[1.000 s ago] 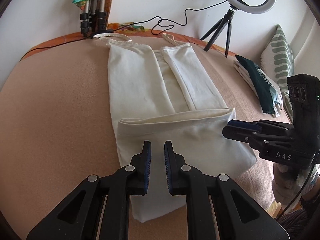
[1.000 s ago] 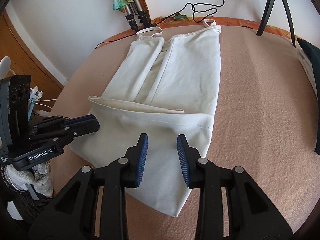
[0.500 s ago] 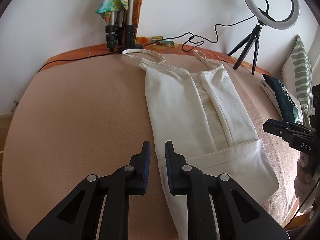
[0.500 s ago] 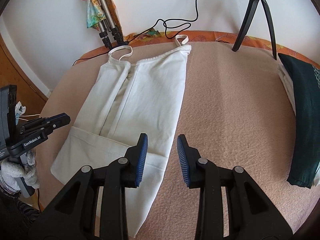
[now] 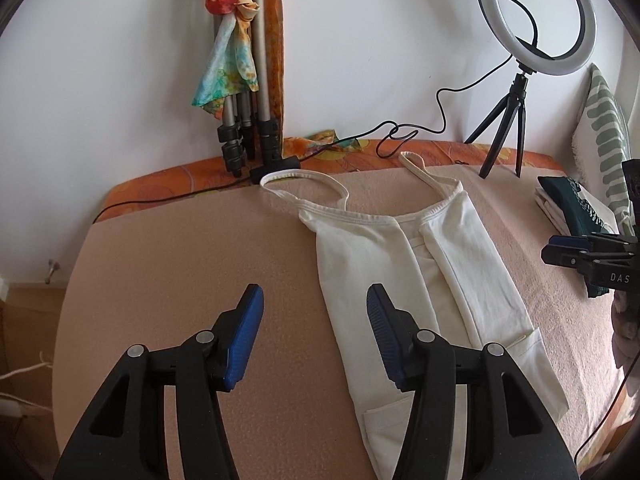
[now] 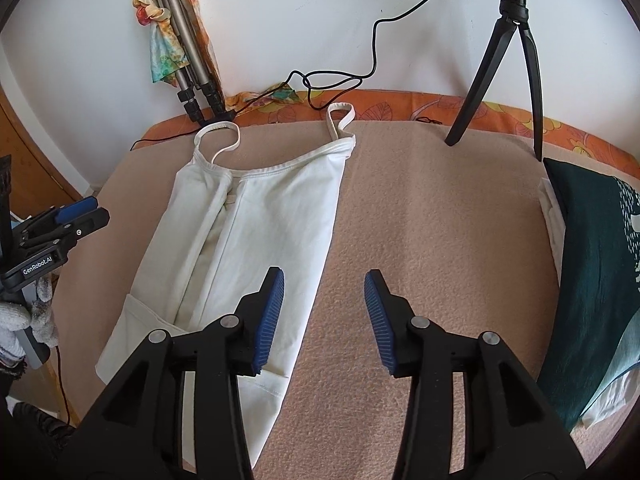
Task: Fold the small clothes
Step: 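Grasp the strap end with the right tool while the left tool grips the neckline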
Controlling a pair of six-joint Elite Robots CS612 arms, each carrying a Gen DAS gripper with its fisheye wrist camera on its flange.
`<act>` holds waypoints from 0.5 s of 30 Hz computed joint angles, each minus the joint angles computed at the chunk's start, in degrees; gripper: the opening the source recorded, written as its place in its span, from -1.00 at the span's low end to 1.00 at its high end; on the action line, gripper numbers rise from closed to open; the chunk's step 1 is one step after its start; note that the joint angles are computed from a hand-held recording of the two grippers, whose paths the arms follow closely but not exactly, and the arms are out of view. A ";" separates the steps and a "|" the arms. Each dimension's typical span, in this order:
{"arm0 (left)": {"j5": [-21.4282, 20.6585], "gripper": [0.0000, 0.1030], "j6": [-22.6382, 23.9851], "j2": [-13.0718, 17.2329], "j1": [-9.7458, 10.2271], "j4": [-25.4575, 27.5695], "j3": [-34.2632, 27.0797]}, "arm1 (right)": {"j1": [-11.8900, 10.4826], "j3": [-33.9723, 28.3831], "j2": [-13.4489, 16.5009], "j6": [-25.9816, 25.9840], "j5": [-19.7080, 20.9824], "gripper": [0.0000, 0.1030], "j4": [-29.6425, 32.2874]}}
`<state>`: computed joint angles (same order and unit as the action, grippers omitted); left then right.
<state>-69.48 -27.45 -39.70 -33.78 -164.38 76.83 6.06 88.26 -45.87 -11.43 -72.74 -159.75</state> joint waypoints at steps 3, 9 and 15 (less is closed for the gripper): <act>-2.73 0.03 0.00 0.81 0.82 -0.93 -1.02 | -0.28 -1.50 0.94 0.42 0.40 -0.10 0.30; -12.36 0.03 -4.17 3.47 3.19 -1.64 -4.38 | -1.18 -6.33 3.65 -1.46 4.12 0.00 5.92; -17.63 0.02 -7.50 6.30 4.87 -0.77 -8.15 | -1.69 -11.34 6.76 -0.95 8.69 0.00 10.36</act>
